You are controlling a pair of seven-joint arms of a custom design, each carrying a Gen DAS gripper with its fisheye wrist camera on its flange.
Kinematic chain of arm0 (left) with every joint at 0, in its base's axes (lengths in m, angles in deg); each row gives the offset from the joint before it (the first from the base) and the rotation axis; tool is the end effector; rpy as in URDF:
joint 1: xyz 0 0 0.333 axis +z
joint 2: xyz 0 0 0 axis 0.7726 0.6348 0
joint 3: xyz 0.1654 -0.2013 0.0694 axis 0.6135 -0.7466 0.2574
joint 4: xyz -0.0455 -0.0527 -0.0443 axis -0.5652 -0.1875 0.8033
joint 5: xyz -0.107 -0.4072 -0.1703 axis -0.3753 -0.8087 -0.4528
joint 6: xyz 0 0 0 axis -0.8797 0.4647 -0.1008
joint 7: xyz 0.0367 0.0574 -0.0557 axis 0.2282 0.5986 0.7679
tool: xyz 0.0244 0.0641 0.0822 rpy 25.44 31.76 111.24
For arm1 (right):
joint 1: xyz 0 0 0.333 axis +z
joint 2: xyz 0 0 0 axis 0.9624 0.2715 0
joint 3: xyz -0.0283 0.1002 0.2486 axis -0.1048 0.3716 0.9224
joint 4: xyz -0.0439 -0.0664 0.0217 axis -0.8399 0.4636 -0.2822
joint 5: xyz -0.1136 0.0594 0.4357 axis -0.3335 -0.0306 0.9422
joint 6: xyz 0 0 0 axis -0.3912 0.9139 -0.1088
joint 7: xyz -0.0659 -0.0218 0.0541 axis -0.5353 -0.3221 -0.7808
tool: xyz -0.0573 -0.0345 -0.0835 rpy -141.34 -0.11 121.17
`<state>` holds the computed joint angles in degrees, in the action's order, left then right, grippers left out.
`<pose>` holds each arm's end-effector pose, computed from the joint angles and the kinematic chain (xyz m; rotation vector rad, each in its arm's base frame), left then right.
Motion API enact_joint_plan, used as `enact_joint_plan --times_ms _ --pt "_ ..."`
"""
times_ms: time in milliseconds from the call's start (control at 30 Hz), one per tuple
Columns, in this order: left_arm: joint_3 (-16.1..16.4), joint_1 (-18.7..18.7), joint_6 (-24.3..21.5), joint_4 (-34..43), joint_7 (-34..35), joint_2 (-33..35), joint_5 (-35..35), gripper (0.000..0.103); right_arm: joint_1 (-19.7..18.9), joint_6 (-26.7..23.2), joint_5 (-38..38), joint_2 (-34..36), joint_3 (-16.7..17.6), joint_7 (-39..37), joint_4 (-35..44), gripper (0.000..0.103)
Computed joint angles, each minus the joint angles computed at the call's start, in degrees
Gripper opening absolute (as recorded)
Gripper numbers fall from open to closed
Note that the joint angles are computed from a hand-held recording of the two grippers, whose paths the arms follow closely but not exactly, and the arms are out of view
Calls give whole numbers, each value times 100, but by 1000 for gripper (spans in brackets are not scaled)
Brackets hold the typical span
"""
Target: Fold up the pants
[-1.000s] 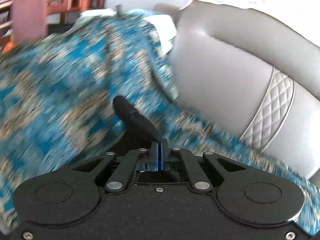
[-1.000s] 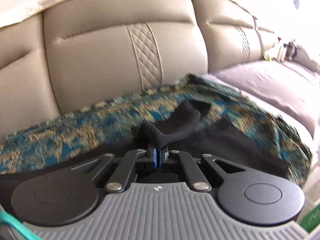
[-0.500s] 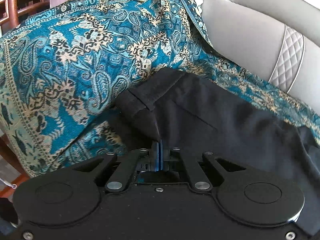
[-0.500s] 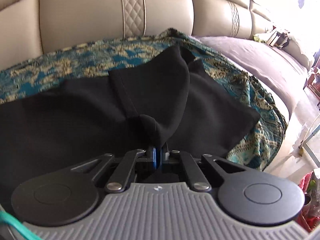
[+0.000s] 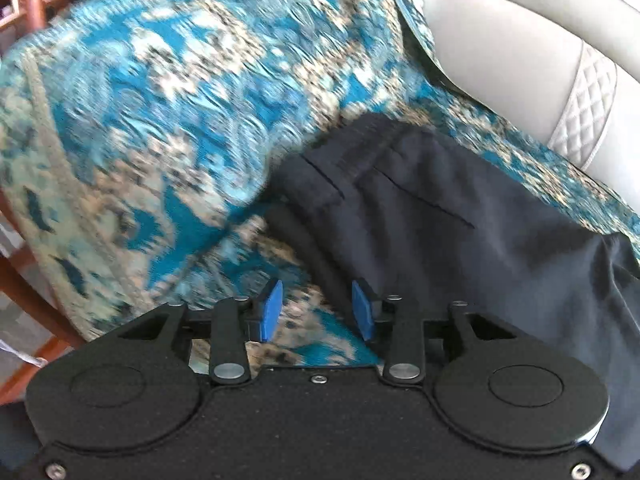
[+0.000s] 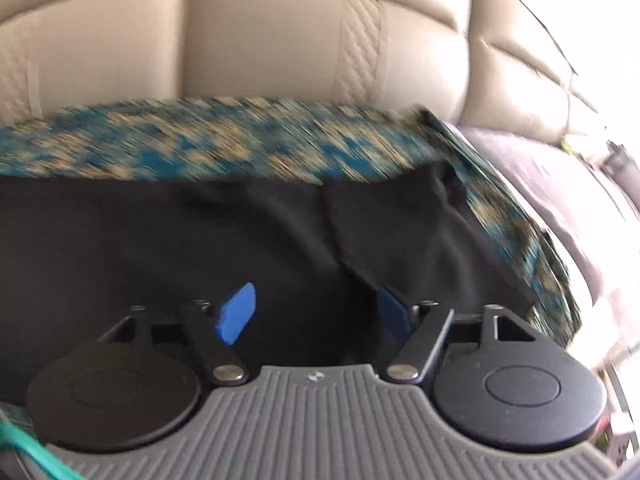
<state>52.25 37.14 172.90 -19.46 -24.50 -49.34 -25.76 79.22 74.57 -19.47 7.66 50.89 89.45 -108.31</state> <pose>0.7073 -0.2328 0.3310 -2.0831 1.4429 -0.6271 0.5465 0.0662 0.3839 -1.2780 2.4168 -1.2057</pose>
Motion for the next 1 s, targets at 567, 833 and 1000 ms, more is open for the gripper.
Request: enact_joint_plan --times_ms 567,833,1000 --pt "287 -436 949 820 539 885 328 36 1011 2944 -2075 3657 -371 975 3266 82" --pt "534 -819 1298 358 -274 444 1707 44 1493 3018 -1500 3312 -607 -166 2536 74" --pt "183 -637 1708 354 589 623 1264 45 1246 3144 -266 2787 -465 -1658 2007 74"
